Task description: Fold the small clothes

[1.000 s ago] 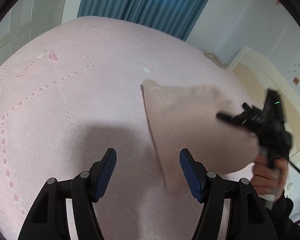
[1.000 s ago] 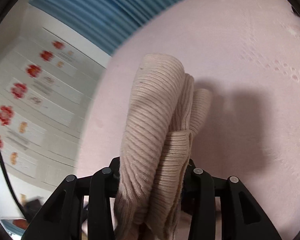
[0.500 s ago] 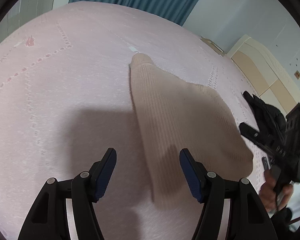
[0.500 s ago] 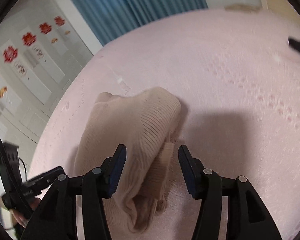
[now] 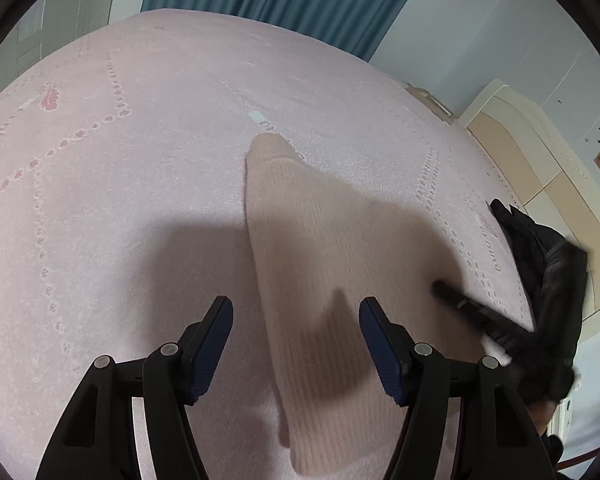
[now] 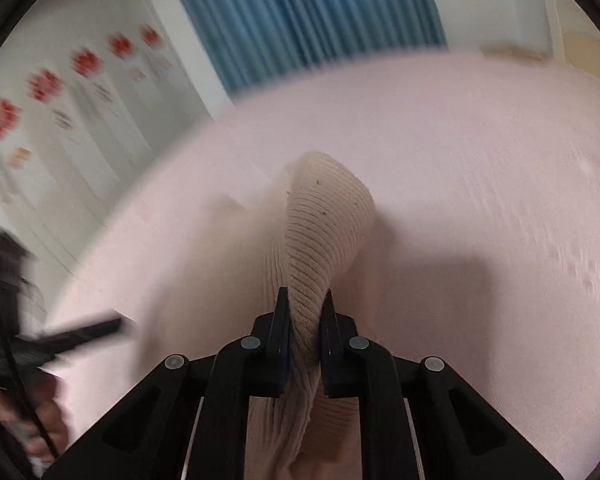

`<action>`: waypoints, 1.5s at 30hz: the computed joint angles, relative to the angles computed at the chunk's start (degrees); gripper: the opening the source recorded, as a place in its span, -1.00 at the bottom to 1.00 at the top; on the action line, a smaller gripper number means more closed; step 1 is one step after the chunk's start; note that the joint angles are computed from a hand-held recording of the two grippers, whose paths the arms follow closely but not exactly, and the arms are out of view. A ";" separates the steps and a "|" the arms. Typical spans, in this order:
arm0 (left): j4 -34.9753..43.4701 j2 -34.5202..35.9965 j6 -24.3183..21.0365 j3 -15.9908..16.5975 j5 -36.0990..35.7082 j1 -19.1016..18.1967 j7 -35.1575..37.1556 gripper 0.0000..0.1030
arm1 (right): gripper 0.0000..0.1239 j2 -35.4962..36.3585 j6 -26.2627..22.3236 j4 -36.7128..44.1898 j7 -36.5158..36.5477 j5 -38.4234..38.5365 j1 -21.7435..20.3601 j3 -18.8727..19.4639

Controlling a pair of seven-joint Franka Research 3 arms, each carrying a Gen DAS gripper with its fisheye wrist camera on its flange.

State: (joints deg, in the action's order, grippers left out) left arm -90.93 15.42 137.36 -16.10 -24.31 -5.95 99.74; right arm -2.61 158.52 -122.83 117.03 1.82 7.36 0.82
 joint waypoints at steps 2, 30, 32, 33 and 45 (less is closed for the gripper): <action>1.74 1.51 0.21 0.15 1.87 -0.81 -1.05 0.23 | -0.53 -0.89 1.31 -1.30 3.67 -5.01 -0.66 0.16; 33.34 26.00 -2.09 -1.65 13.93 -6.43 -3.61 -0.19 | -0.40 7.05 -4.65 8.75 4.73 -8.04 0.36 -2.73; 29.22 23.47 0.13 -1.66 14.58 -5.98 -3.38 -0.18 | -0.40 5.36 -4.24 7.91 4.86 -8.19 0.50 -2.70; 26.87 21.98 0.97 -1.88 14.53 -5.46 -3.19 -0.17 | -0.40 4.06 -2.82 6.57 4.17 -7.53 0.47 -2.47; -0.37 2.74 5.20 -4.32 -0.19 2.68 3.05 -0.03 | -0.64 -3.25 -1.13 -1.63 3.15 -0.75 -0.18 1.42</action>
State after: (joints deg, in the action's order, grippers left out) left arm -91.29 18.17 142.56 -20.42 -24.50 -3.27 102.80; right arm -5.86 157.40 -124.46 120.18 1.07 7.18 2.24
